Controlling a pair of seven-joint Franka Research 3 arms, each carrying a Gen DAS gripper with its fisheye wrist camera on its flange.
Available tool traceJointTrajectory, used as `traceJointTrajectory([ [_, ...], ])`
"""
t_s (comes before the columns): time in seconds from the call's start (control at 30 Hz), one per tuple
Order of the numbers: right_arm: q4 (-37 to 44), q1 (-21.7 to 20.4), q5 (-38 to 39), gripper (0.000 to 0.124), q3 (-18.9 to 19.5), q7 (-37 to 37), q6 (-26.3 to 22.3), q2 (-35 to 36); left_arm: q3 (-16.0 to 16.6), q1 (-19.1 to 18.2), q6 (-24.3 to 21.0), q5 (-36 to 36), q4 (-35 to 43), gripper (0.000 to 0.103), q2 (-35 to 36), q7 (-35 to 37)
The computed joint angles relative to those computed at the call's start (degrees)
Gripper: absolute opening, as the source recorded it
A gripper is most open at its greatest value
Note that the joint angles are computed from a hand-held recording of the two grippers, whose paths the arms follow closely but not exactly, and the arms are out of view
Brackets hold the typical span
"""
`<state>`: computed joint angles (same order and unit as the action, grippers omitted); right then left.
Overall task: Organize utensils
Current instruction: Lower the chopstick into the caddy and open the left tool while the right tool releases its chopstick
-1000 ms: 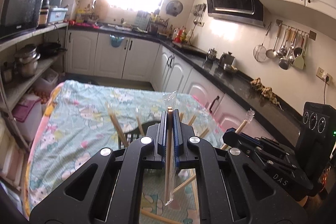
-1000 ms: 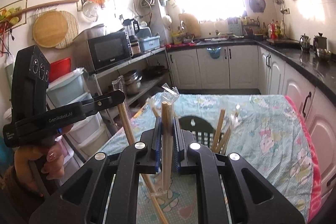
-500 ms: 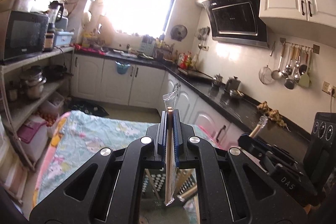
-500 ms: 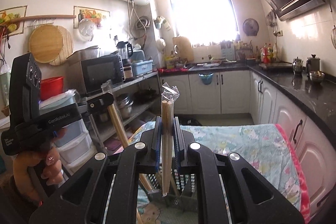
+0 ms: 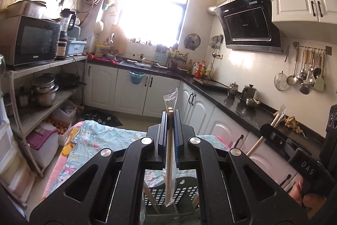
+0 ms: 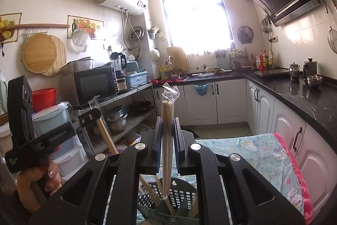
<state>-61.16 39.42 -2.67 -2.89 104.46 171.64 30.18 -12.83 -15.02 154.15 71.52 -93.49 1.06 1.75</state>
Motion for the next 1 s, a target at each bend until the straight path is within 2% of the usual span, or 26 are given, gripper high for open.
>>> traceJointTrajectory([
  [0.27,2.44,0.83,-0.99,0.011,-0.63,-1.28,-0.67,3.41,0.24,0.12,-0.06,4.92,-2.44,0.003,0.2,-5.03],
  [0.47,2.61,3.37,-3.69,0.011,-4.54,1.4,-0.76,5.21,0.39,0.05,-0.16,5.72,-3.49,0.003,0.81,-5.85],
  [0.53,2.43,2.92,-3.61,0.011,-3.68,1.07,-0.84,5.61,0.49,0.04,0.14,5.88,-3.95,0.003,1.01,-5.84],
  [1.0,3.37,3.34,-5.54,0.011,-4.46,4.33,-4.78,7.86,1.15,0.14,1.24,3.89,-6.74,0.003,1.84,-5.64],
])
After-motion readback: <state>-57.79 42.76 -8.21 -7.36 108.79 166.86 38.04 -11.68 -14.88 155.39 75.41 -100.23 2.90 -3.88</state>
